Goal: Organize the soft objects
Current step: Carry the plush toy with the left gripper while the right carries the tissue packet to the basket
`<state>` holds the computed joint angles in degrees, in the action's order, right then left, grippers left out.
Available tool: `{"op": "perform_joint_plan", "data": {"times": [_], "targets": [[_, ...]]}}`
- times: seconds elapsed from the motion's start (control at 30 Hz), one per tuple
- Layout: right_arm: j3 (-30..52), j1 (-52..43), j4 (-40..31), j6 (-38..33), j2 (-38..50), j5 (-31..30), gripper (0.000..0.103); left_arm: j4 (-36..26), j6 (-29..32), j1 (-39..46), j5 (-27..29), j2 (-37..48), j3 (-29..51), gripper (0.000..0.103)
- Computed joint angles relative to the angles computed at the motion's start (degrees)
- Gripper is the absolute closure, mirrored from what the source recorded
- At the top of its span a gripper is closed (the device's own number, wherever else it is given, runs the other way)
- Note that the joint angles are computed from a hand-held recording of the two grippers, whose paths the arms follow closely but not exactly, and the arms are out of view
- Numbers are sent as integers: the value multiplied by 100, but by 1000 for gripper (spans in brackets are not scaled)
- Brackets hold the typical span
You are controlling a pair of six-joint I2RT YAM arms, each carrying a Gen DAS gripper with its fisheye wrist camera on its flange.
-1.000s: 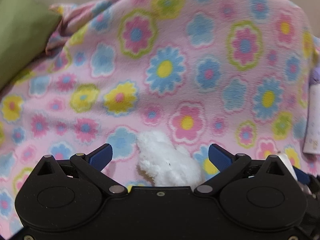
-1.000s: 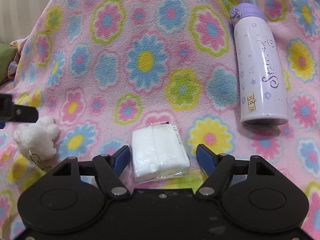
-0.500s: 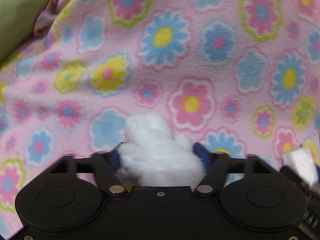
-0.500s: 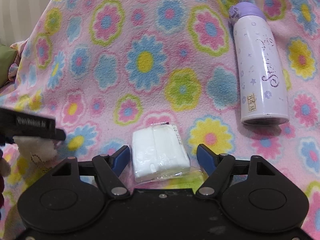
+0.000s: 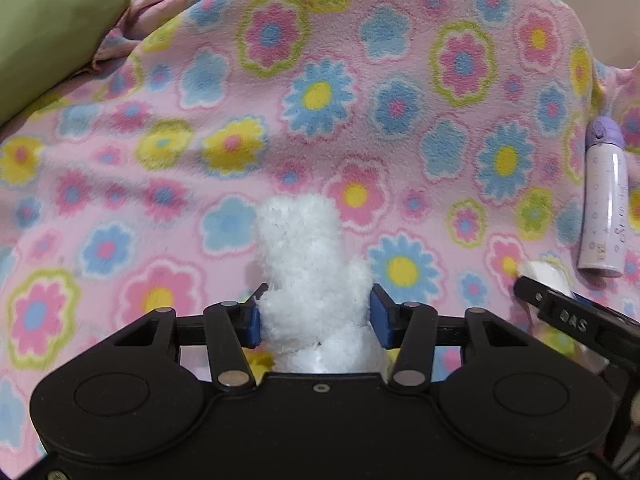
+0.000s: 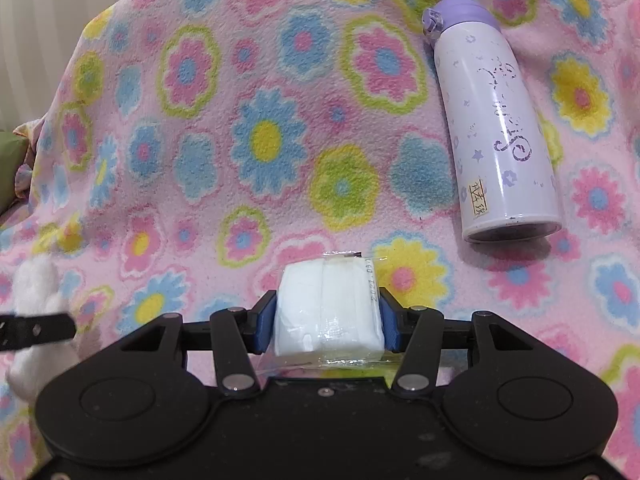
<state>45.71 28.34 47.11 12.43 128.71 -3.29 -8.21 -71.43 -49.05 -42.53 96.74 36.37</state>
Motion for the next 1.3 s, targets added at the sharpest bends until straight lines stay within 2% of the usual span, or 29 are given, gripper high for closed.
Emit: {"op": "perform_joint_plan", "data": {"times": [0.07,0.17,0.33,0.43,0.5,0.57,0.63,0.7,0.73,0.93,1.0,1.13,1.3], "targets": [[-12,-1,9,6,-6,-1,52,-74,-132,-124,-24,-154,-69,56],[-10,-6,16,4,2,-10,52,-159,-199,-271,-28,-314,-123,65],[-7,-2,12,-2,2,0,52,-752,-389,-584,-191,-276,67,64],[-6,4,11,-6,3,12,52,-763,-447,-538,-247,-176,53,60],[-7,6,7,-10,0,14,52,-687,-466,-396,-160,-182,0,47],[-3,4,8,-14,6,11,52,-749,-573,-332,-133,-171,-21,41],[-3,4,8,-14,6,11,52,-699,-654,-355,-145,-266,-148,40],[-7,0,11,-20,2,1,52,-698,-711,-371,-72,-282,-201,26],[1,-1,15,-18,11,-9,51,-714,-719,-359,-33,-254,-186,23],[3,-15,27,-28,23,-32,51,-138,-873,-219,307,-230,-326,21],[-1,-21,34,-27,24,-41,51,-13,-889,-326,326,-140,-300,15],[-4,-32,60,-17,36,-73,51,-377,-858,-452,206,285,97,13],[-2,-43,78,-8,48,-91,51,-406,-929,-193,261,289,136,13]]}}
